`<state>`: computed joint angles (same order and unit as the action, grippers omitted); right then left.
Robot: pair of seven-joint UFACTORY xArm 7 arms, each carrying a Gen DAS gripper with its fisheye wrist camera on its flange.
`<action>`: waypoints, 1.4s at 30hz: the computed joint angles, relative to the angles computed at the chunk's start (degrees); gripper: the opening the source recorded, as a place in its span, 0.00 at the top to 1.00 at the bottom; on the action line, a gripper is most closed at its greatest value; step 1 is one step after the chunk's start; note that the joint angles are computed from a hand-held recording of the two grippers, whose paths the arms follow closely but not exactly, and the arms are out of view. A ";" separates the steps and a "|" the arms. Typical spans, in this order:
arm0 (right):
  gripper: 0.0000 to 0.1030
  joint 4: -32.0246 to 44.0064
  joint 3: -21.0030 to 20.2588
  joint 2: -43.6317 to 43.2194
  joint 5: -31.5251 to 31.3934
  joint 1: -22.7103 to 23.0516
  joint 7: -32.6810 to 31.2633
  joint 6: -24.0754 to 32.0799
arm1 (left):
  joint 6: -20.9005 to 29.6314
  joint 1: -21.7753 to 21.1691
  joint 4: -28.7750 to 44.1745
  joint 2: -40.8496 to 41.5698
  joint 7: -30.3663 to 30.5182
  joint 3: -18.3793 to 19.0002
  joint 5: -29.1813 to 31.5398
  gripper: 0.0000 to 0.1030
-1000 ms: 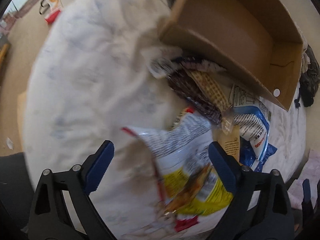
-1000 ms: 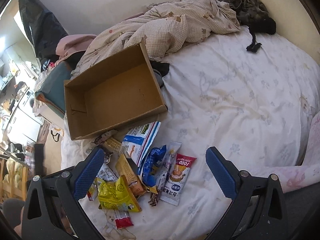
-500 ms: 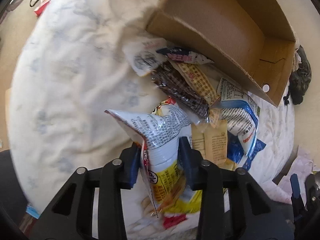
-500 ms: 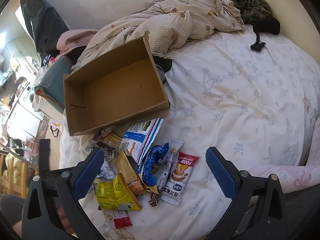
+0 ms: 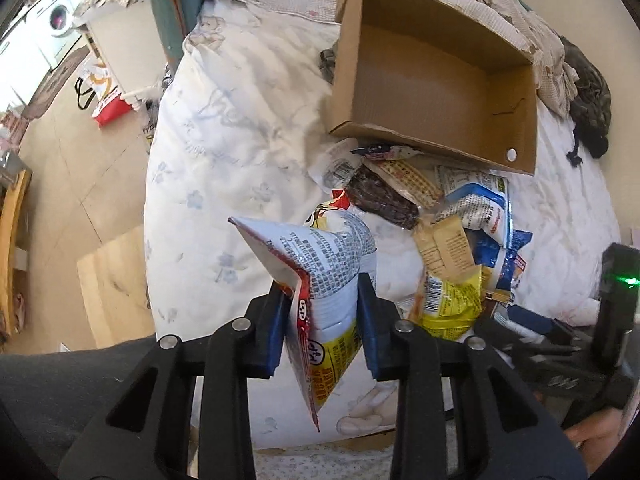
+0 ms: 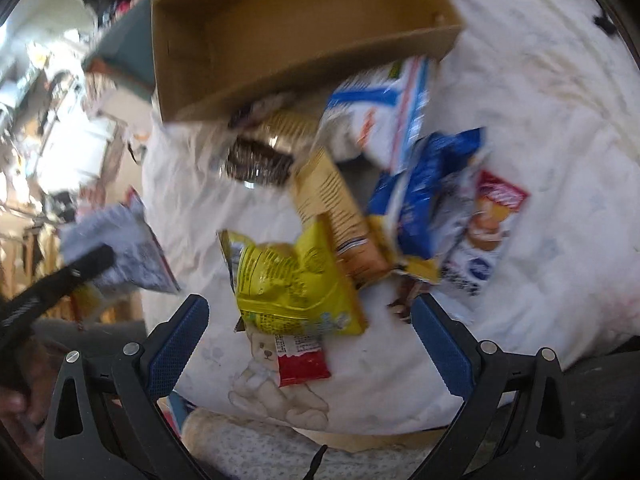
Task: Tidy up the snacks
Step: 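Carry the white bag with the left gripper while the right carries the yellow bag into the box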
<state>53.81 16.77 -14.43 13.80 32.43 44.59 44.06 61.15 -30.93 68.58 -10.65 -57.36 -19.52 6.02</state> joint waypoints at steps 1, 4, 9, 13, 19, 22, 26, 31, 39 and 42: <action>0.01 1.91 1.59 1.90 -3.66 -0.71 3.00 1.61 | -1.07 0.13 -2.27 -1.86 0.69 0.83 -1.37 0.73; 0.01 4.93 3.00 5.67 -8.80 -0.43 6.57 2.95 | -2.01 0.83 -2.99 -1.95 -0.43 0.44 -0.99 0.73; 0.15 8.56 2.67 10.78 -12.44 1.24 8.59 5.70 | -3.73 1.28 -3.36 -1.89 -1.84 0.08 0.26 0.73; 0.30 8.98 2.34 11.91 -12.37 2.62 7.71 4.46 | -3.99 1.46 -3.70 -2.27 -2.11 0.18 0.36 0.73; 0.39 4.42 1.13 5.52 -5.44 3.22 2.58 -1.59 | -4.56 1.75 -4.01 -2.81 -2.54 -0.08 0.71 0.73; 0.42 2.15 0.43 0.83 -3.24 2.86 0.49 -3.81 | -4.36 1.76 -3.39 -2.62 -2.90 -0.66 2.30 0.73; 0.42 0.42 -0.96 -4.61 -1.89 1.19 -1.56 -3.73 | -4.64 1.68 -2.22 -2.22 -2.15 -1.00 4.01 0.73; 0.42 -0.30 -1.88 -8.84 -2.85 -1.93 -3.16 -3.48 | -2.36 1.17 4.04 1.66 0.84 -1.54 9.05 0.73; 0.42 1.20 -2.44 -6.95 -4.80 -6.23 -3.99 -6.20 | -0.53 -0.89 15.76 10.47 4.92 0.59 14.07 0.73; 0.42 3.15 -2.69 -4.82 -6.85 -7.77 -4.50 -6.88 | 0.52 -2.48 21.14 14.61 6.44 1.96 16.91 0.73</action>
<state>56.96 14.09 -19.25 6.94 24.66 40.09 37.18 61.67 -33.41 89.72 3.97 -50.92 -17.57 22.93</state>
